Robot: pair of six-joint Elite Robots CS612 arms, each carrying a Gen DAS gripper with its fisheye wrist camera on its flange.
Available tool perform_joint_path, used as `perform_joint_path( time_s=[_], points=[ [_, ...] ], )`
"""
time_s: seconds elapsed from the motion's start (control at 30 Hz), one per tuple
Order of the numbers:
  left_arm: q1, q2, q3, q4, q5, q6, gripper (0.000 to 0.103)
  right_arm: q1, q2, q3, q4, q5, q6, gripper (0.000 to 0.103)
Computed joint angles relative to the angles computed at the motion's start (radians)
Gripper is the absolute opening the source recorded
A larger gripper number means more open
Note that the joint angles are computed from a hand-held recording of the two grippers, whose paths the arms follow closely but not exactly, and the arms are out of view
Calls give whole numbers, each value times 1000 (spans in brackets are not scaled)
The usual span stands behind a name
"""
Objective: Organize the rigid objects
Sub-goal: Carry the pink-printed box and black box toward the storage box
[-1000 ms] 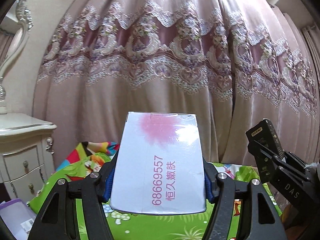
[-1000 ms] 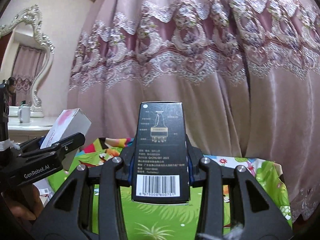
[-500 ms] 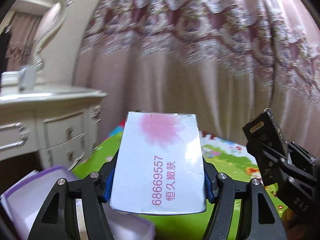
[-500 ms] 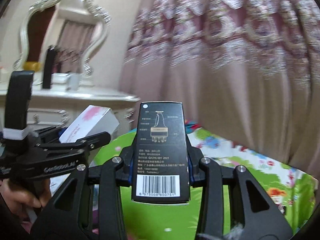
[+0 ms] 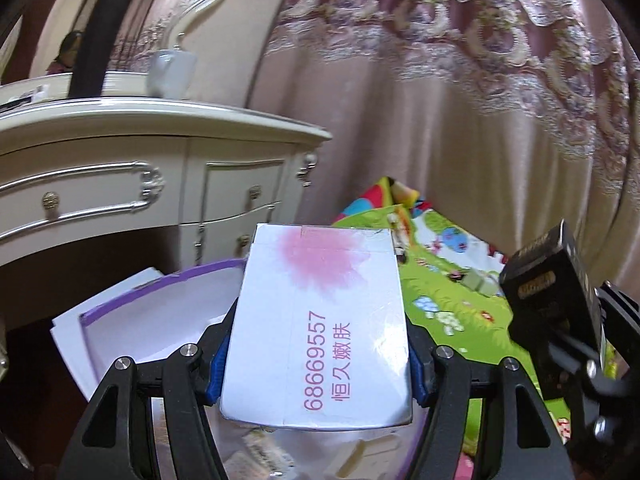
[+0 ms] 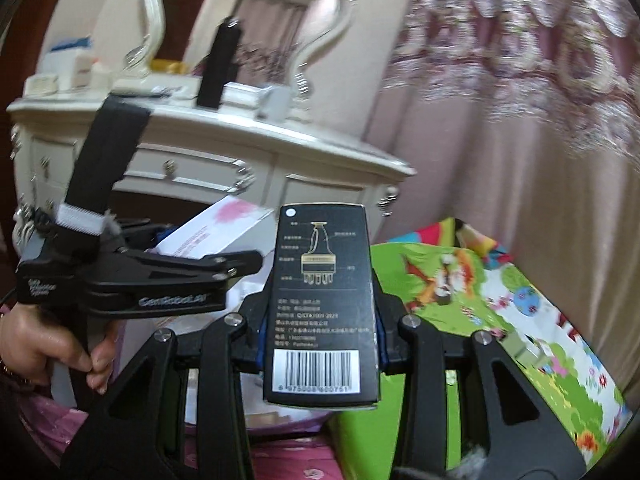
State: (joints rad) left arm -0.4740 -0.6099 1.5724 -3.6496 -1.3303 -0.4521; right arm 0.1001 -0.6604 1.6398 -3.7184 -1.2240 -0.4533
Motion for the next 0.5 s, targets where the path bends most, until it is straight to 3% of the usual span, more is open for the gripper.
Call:
perform_joint_path(
  time_s=[0.3,0.5],
  points=[
    [33,-3,-14,232,67,-74,67,33,10,-26,198,42,-137,43],
    [51,-9,-14,370,68,-162,71,47,18,-53,368,58,-233,43]
  ],
)
